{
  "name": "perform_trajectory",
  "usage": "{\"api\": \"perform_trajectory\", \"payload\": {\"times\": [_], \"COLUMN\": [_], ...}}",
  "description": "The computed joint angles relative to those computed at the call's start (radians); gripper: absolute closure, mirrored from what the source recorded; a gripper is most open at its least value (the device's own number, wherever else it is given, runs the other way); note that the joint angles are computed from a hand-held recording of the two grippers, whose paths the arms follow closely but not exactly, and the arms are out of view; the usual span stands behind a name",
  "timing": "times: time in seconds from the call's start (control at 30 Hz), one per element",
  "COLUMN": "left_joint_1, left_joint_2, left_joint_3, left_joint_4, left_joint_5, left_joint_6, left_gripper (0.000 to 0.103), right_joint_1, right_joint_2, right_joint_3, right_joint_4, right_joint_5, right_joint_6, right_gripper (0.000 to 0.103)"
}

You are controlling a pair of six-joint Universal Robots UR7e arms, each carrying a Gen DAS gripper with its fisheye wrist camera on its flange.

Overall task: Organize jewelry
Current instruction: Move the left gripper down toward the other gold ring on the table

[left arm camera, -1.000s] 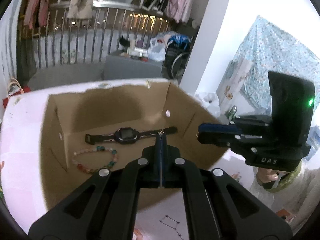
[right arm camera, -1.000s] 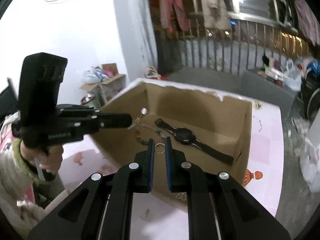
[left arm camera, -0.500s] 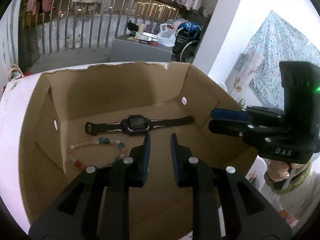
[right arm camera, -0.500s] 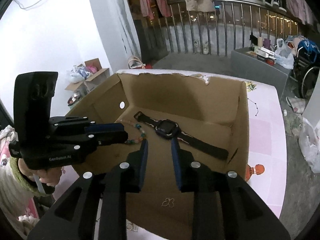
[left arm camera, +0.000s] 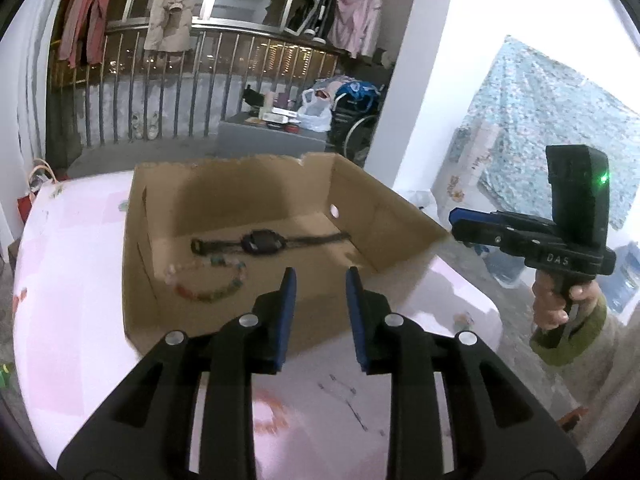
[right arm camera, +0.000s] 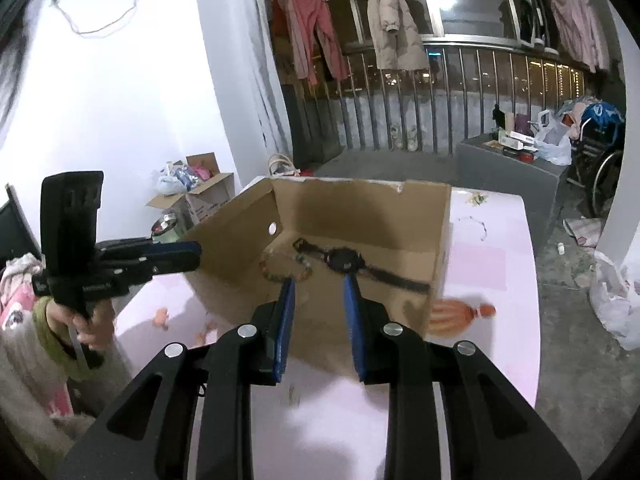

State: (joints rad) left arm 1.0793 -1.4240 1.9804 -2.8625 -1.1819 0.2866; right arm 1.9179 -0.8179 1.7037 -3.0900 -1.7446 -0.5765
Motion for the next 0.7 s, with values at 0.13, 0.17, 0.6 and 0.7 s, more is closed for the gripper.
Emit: {"api": "perform_trajectory", "payload": {"times": [0.13,0.17,0.6,0.7], "left_joint_1": [0.001,-0.002,-0.019,-0.023], "left_joint_2": [-0.027,-0.022,0.165,0.189], "left_joint_3": [0.059,0.073,0.070,0.054], "left_joint_4": [0.041,0.044,0.038,0.047], "left_joint_5": [-0.044,-0.040,0.083,0.102], "left_joint_6": [-0.039,-0.040,0.079,0.084], "left_gripper": [0.078,0.078,0.078,0.078], "right_joint_1": [-0.007,-0.010,-0.052,-0.060], "right_joint_2": [-0.014,-0.012,0.081,0.083], "right_joint_3": [0.060,0.066,0.046,0.038], "right_joint_4": [0.010,0.013,0.042,0.050], "right_joint_5": [-0.038,-0.044,-0.095,-0.081], "right_joint_6": [0.041,0.051,0.110,0.113], "right_gripper": [0.078,0.078,0.078,0.078]}}
